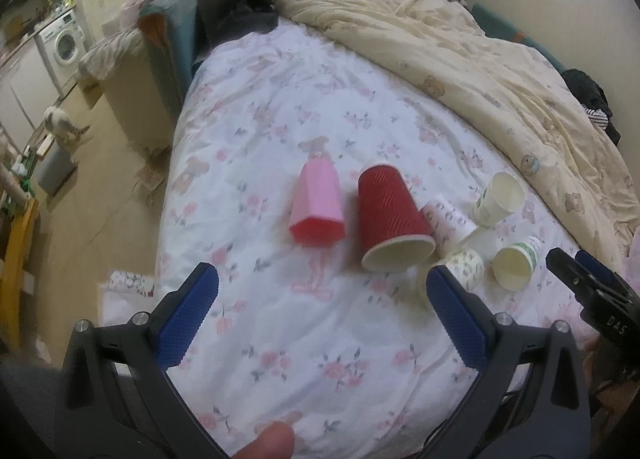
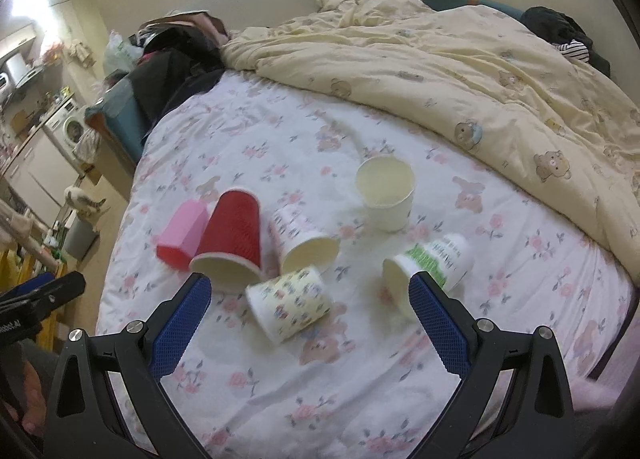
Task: Flip cup upside down
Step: 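Move the left tool to the red ribbed cup and close on it, then tilt the red cup up with the left tool, stand it mouth-down, open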
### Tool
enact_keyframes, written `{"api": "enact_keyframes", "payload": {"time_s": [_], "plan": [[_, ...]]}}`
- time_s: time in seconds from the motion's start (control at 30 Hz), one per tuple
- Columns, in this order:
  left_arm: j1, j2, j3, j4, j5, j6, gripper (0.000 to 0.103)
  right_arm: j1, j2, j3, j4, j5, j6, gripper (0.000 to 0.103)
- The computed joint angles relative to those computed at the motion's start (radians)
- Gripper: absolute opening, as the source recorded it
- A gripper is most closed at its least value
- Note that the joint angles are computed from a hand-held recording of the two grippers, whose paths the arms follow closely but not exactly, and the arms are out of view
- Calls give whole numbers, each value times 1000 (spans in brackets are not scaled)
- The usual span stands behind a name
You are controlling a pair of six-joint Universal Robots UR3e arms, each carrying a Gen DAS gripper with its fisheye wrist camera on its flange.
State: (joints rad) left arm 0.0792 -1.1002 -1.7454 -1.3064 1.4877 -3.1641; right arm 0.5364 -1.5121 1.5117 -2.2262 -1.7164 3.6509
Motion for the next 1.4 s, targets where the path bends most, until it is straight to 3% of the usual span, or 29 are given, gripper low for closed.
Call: {"api": "enact_keyframes", "payload": {"time_s": [0.23,0.5,0.77,0.97,1.13,1.3,1.4], "plan": [[-110,-297,216,2,33,-44,102,-105,91,-132,91,60,-77,101],[-228,-708,559,-130,49,-98,101,-203,133,-131,114,159,-49,101],[-290,-1002,826,-290,68,-142,94,-260,127,-108,101,200,-37,101],[-298,-1102,890,-325,74,-167,93,-261,131,-115,105,207,-49,101],[-291,-1136,918,-363,73,-187,77,-261,132,-117,108,210,-44,101],[-280,-1082,855,-310,55,-184,74,-261,129,-113,103,211,-45,101],[-276,-1053,897,-351,41,-182,74,-261,123,-108,99,212,-42,101]]}}
